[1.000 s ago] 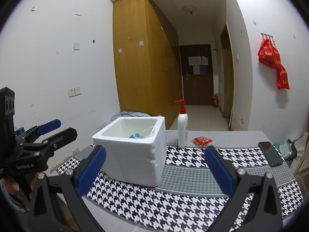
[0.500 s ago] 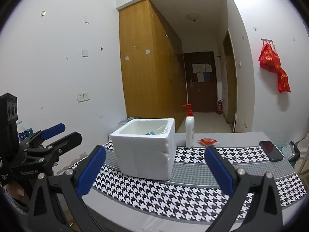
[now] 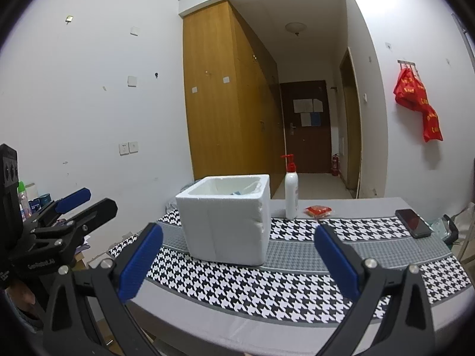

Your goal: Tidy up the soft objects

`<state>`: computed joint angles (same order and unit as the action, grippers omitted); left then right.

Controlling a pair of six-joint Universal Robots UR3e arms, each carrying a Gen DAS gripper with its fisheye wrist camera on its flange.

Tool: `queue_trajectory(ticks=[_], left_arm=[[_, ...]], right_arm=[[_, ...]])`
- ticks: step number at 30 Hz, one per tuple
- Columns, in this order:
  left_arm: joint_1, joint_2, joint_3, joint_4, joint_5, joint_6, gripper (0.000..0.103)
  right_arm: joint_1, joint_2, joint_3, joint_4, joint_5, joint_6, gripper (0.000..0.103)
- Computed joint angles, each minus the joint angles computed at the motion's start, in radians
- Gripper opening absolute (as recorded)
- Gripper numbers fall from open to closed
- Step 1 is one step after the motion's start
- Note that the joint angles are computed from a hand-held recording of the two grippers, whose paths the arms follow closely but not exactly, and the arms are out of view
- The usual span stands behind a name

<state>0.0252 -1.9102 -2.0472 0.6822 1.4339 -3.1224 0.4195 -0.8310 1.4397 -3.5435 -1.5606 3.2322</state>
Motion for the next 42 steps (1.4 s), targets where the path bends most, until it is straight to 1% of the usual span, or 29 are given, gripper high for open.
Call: queue_trajectory(ticks=[2, 11, 18, 22, 24, 27, 31, 35, 42], left_arm=[[-0.002, -0.011, -0.008, 0.019, 0.003, -0.006, 0.102], [0.007, -0.028, -0.100, 0.134, -0.001, -0.035, 0.102], [0.020, -0.012, -0.207, 0.216, 0.008, -0.035, 0.102], [0.065, 0.016, -0.282, 0.271, -0.048, -0.047, 0.102], [0.073, 0.026, -0.296, 0.273, -0.058, -0.040, 0.102], [0.064, 0.027, -0.286, 0.249, -0.043, -0.019, 0.102], [0.057, 0.027, -0.265, 0.205, -0.033, -0.026, 0.102], [0.056, 0.031, -0.264, 0.190, -0.029, -0.027, 0.102], [0.058, 0.034, -0.276, 0.200, -0.037, -0.005, 0.102]], right_arm=[[0.010, -0.001, 0.017, -0.015, -0.027, -0.001, 0.103], [0.033, -0.001, 0.098, -0.107, -0.087, -0.010, 0.103], [0.066, 0.006, 0.139, -0.149, -0.109, -0.005, 0.103], [0.095, 0.007, 0.144, -0.158, -0.140, -0.015, 0.103], [0.106, 0.007, 0.146, -0.159, -0.152, -0.022, 0.103], [0.112, 0.008, 0.145, -0.152, -0.152, -0.034, 0.103], [0.111, 0.014, 0.139, -0.153, -0.149, -0.038, 0.103], [0.112, 0.025, 0.131, -0.148, -0.162, -0.029, 0.103], [0.113, 0.030, 0.135, -0.147, -0.168, -0.021, 0.103]])
